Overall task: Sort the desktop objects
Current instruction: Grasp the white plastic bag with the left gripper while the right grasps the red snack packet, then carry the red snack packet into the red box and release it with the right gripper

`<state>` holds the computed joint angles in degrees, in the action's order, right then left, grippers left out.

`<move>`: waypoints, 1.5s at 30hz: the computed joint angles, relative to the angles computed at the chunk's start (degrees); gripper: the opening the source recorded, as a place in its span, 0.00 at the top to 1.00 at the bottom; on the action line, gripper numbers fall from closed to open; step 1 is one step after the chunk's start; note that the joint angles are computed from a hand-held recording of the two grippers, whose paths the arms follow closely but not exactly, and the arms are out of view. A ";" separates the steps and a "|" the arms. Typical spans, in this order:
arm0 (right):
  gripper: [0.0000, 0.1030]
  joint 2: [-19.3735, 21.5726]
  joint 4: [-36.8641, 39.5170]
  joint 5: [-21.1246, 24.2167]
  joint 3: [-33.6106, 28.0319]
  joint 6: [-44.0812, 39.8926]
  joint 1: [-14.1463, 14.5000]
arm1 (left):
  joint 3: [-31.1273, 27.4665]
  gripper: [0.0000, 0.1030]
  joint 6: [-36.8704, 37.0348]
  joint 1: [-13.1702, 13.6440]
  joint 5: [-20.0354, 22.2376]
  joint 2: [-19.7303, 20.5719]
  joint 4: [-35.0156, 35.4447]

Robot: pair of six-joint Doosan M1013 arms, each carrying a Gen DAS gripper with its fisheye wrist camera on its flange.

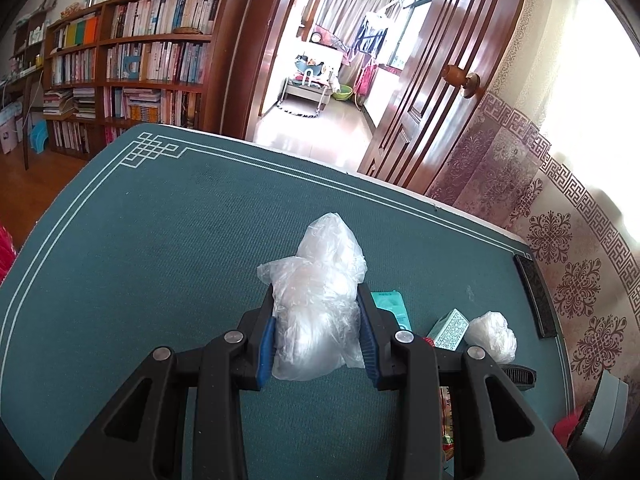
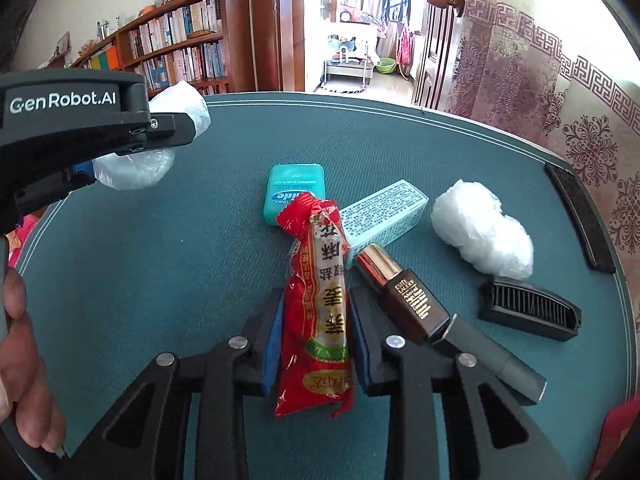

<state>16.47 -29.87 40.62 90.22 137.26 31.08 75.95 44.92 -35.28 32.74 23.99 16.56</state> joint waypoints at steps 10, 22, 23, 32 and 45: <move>0.68 -6.13 1.59 -3.69 6.35 4.19 -0.81 | -0.28 0.63 1.74 -0.85 -0.04 -0.03 -0.66; 0.68 -14.60 -6.33 -2.66 13.34 17.49 -1.30 | -0.45 0.63 14.97 -3.90 -2.45 -0.69 -8.77; 0.68 -15.16 -6.94 -2.31 13.80 18.48 -1.34 | -0.36 0.63 16.20 -4.34 -2.58 -0.79 -9.18; 0.68 -20.83 -14.07 3.05 18.35 27.90 -1.52 | -0.10 0.63 27.77 -7.48 -2.82 -1.41 -15.15; 0.68 -29.41 -19.75 13.67 25.11 40.08 -2.21 | 0.92 0.63 42.38 -11.00 -1.91 -2.15 -25.04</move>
